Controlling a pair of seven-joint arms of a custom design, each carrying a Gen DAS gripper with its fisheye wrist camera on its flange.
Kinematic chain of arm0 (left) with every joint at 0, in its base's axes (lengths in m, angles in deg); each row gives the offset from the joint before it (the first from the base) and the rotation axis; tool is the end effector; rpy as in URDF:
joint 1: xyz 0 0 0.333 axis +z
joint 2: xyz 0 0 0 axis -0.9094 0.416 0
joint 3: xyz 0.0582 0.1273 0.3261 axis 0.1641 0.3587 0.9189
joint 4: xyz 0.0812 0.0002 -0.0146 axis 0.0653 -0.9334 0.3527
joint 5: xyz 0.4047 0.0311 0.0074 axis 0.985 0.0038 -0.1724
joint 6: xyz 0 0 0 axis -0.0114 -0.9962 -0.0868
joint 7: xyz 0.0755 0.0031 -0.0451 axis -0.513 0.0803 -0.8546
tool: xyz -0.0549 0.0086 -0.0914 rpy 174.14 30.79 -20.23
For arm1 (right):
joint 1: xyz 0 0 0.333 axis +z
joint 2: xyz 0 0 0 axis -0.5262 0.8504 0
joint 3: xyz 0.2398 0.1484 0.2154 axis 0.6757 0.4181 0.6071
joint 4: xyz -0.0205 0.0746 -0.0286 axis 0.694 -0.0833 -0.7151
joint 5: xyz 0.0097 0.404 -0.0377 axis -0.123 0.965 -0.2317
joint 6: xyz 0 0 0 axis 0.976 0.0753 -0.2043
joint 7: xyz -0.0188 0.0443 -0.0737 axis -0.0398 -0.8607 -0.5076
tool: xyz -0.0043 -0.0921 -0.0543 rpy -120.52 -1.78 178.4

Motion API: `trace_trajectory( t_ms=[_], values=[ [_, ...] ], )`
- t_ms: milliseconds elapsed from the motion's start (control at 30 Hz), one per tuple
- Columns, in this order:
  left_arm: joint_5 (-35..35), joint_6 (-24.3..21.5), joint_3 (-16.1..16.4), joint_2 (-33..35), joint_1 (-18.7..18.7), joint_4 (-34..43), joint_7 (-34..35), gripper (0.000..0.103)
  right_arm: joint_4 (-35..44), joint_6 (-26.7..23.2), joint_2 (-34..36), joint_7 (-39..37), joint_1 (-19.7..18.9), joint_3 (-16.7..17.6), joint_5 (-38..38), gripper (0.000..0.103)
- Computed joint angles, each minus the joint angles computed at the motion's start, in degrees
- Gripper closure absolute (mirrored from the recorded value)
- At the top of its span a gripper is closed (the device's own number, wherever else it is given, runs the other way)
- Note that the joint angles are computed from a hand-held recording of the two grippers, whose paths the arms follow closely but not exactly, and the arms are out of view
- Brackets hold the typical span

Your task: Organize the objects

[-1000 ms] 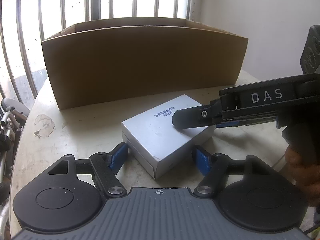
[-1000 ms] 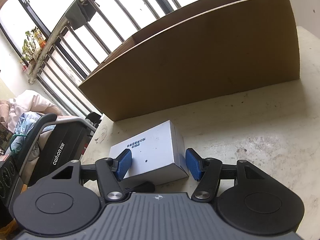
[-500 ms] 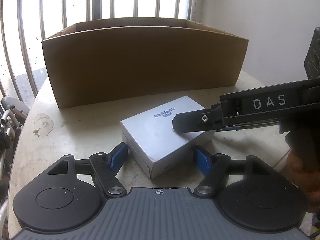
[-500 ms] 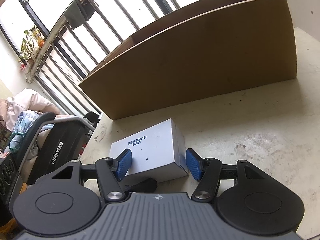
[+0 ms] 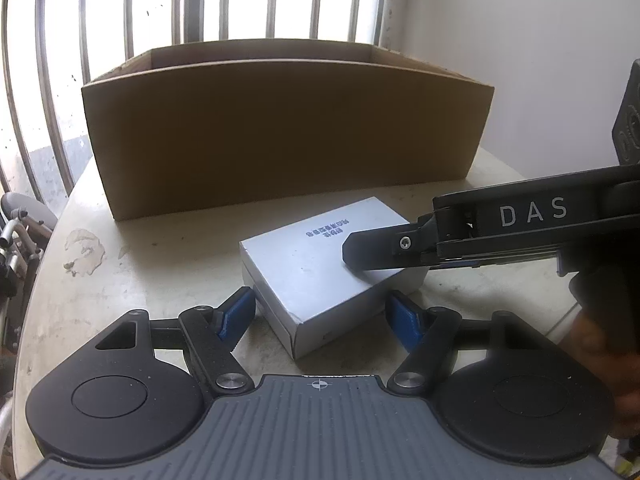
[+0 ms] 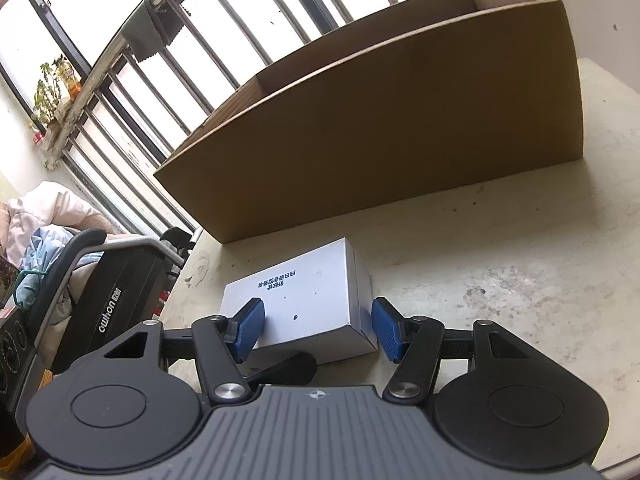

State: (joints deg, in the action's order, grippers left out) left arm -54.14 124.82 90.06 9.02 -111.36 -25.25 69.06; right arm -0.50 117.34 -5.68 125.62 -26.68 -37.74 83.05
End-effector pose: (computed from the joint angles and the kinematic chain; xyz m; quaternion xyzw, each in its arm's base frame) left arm 0.6407 -0.2115 0.3291 -0.6515 0.6210 -0.3301 0.2845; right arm 0.7531 0.2919 0.3228 -0.7194 0.5267 0.0249 0.4522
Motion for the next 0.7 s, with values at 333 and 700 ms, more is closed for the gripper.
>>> trace_trajectory(
  t_ms=[333,700],
  values=[
    [-3.1,1.0,5.1,0.1,-4.6,0.1,1.3,0.031,1.0,1.0,0.1,-3.8,-1.3,2.7,2.5,0.041],
    [-12.9,4.6,10.7,0.5,-9.2,2.4,10.7,0.031,7.2,1.0,1.0,-8.5,0.1,3.8,6.3,0.041]
  ],
)
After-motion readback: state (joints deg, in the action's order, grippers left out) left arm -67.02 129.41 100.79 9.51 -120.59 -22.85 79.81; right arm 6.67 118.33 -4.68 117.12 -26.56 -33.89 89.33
